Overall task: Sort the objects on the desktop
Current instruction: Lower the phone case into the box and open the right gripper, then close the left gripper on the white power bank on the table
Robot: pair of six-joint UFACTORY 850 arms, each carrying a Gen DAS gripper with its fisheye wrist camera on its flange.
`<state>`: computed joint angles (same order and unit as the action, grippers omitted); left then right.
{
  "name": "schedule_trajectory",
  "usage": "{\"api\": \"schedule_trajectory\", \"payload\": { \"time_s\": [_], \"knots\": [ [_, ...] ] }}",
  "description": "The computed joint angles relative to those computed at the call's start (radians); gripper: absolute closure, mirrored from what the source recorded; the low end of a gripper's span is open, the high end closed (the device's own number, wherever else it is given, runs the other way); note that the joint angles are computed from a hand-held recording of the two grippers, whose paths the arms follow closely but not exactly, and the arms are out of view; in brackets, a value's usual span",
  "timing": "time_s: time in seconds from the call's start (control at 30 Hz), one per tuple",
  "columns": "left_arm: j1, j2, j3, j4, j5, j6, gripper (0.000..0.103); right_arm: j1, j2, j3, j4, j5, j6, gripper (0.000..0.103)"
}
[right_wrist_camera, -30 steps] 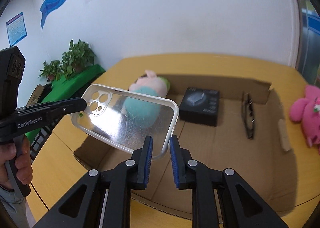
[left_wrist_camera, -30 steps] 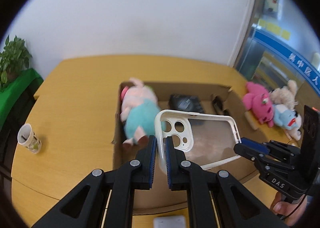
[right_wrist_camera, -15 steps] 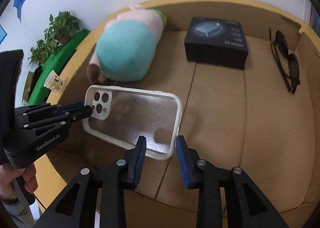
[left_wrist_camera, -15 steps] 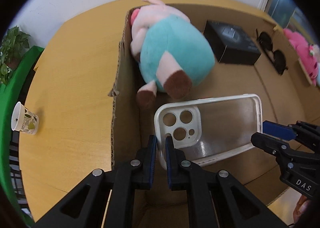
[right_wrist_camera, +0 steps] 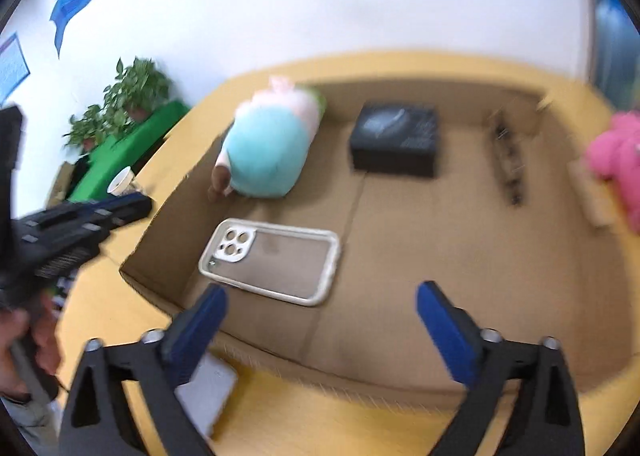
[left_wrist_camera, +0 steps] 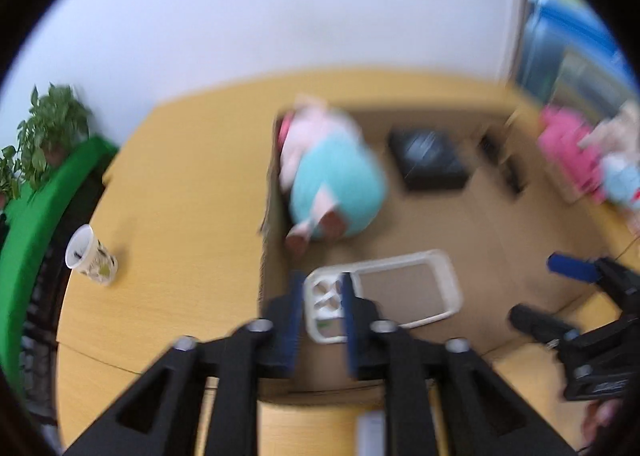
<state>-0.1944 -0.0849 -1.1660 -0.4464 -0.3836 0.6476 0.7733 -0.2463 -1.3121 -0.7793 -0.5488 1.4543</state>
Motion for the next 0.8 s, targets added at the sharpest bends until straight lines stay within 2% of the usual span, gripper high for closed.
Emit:
{"api": "schedule_trajectory", "payload": {
  "time_s": [0.03, 0.07, 0.1, 0.17, 0.2, 0.27, 0.43, 0.53, 0.63, 0.73, 0.8],
  "knots": [
    [-0.003, 0.072, 0.06, -0.105, 0.05, 0.087, 0.048, 0.021, 0.017, 0.016, -0.065, -0.035, 0.06, 0.0],
    [-0.005, 0.119, 0.106, -0.209, 0.09, 0.185, 0.025, 0.051, 0.036, 0.036, -0.134, -0.081, 0.125, 0.0],
    [-0.013, 0.17, 0.152, -0.314, 0.138, 0.29, 0.02, 0.078, 0.049, 0.05, -0.176, -0.128, 0.166, 0.0],
    [-0.039, 0.258, 0.235, -0.522, 0.196, 0.499, 0.02, 0.113, 0.067, 0.066, -0.224, -0.193, 0.206, 0.0],
    [-0.047, 0.267, 0.248, -0.619, 0.206, 0.599, 0.02, 0.128, 0.078, 0.076, -0.24, -0.217, 0.218, 0.0],
    [-0.063, 0.283, 0.265, -0.698, 0.208, 0.672, 0.02, 0.153, 0.095, 0.091, -0.257, -0.254, 0.234, 0.0],
    [-0.05, 0.311, 0.279, -0.631, 0.136, 0.561, 0.02, 0.192, 0.119, 0.104, -0.262, -0.293, 0.237, 0.0],
    [-0.037, 0.325, 0.306, -0.618, 0.119, 0.538, 0.02, 0.195, 0.132, 0.125, -0.26, -0.271, 0.244, 0.0],
    [0.002, 0.318, 0.329, -0.598, 0.048, 0.507, 0.02, 0.205, 0.158, 0.168, -0.26, -0.237, 0.284, 0.0],
    [0.028, 0.291, 0.347, -0.509, -0.017, 0.441, 0.02, 0.208, 0.178, 0.213, -0.234, -0.191, 0.304, 0.0],
    [0.03, 0.263, 0.354, -0.4, -0.02, 0.336, 0.02, 0.207, 0.194, 0.246, -0.214, -0.148, 0.312, 0.0]
  ]
}}
